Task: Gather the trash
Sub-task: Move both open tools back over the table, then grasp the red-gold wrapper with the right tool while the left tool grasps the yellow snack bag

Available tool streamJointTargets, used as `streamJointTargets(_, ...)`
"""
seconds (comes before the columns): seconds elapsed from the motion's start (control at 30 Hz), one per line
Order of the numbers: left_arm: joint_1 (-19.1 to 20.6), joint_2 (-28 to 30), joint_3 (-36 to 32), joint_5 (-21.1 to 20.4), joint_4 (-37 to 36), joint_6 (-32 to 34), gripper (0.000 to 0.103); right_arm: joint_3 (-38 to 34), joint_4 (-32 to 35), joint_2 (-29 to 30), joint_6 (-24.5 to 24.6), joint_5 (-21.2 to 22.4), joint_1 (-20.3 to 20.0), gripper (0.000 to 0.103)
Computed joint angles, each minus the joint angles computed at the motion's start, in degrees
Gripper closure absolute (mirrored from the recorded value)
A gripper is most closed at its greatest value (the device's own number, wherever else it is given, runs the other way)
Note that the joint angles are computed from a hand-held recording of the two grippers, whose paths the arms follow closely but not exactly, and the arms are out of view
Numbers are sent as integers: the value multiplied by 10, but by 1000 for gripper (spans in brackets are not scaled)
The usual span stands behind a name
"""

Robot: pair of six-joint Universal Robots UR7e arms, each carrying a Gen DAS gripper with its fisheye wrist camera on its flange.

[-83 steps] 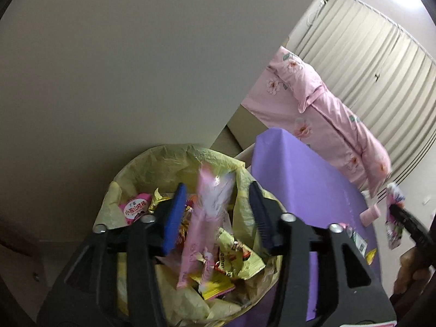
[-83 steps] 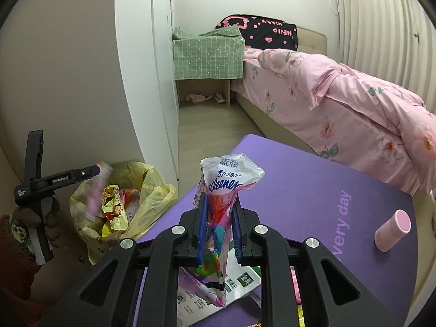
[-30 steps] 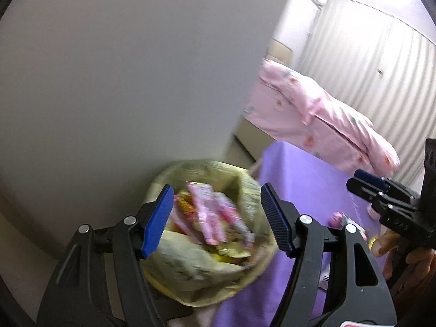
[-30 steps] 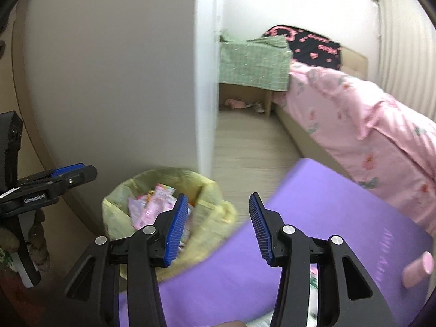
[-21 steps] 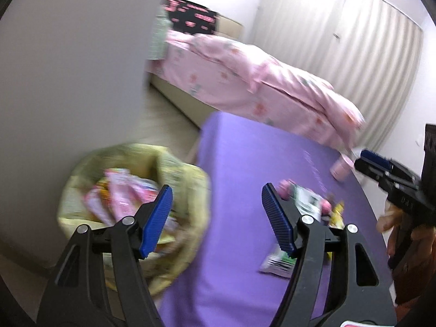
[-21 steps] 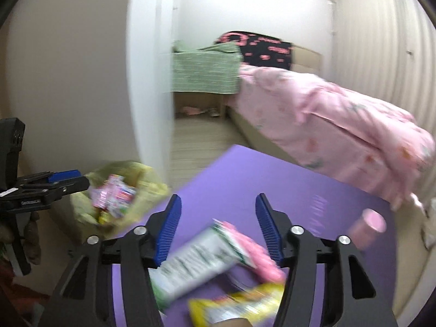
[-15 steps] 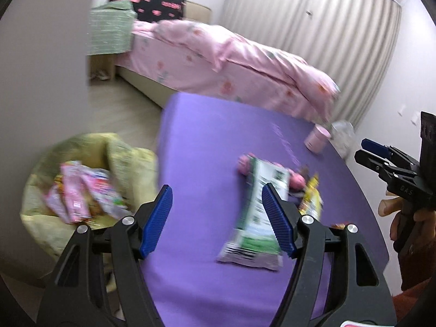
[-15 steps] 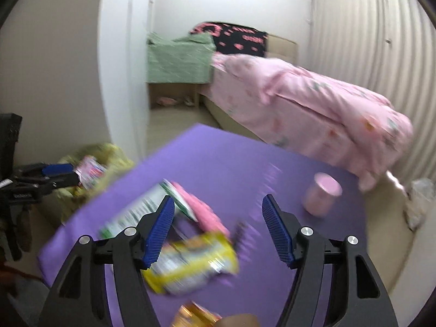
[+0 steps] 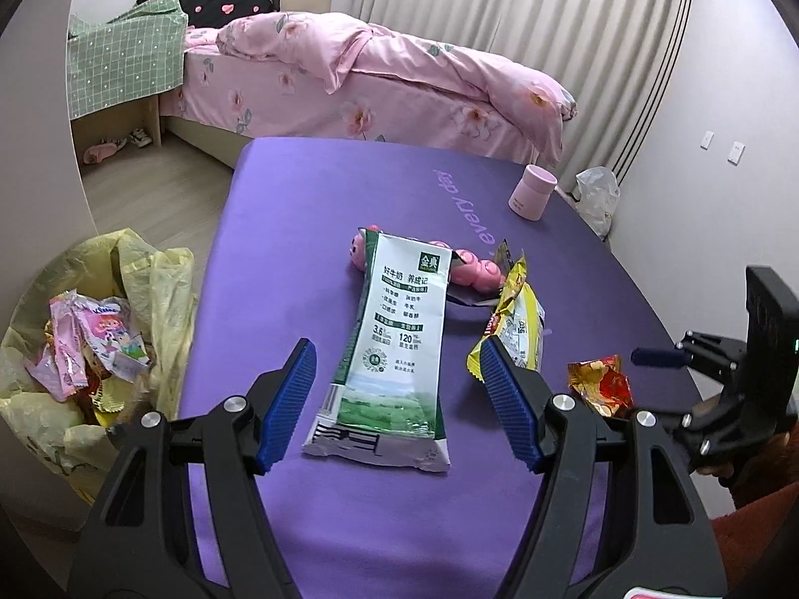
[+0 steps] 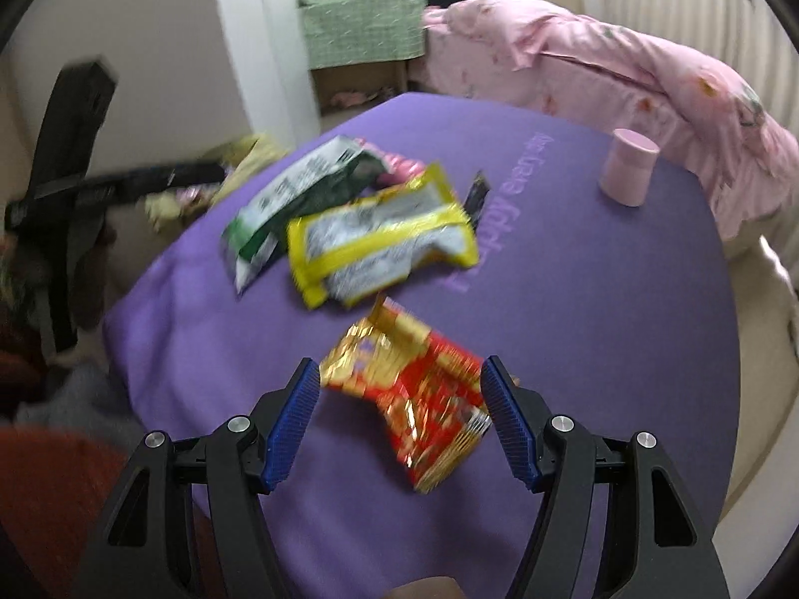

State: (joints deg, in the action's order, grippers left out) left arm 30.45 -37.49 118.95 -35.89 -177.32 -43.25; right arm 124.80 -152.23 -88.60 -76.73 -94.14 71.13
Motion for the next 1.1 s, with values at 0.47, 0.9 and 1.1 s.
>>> streamJointTargets(0.47,8,-1,-5,-4,22,-19,38,-69,18,75,2,0,6,40)
streamJointTargets(0.9,14,23,-33,-43,6,37,38,-118,118,89,92,45,-13,68)
streamJointTargets(1.1,19,48,-74,-73,-9,118,38,-103,70,55,123,77,-31,70)
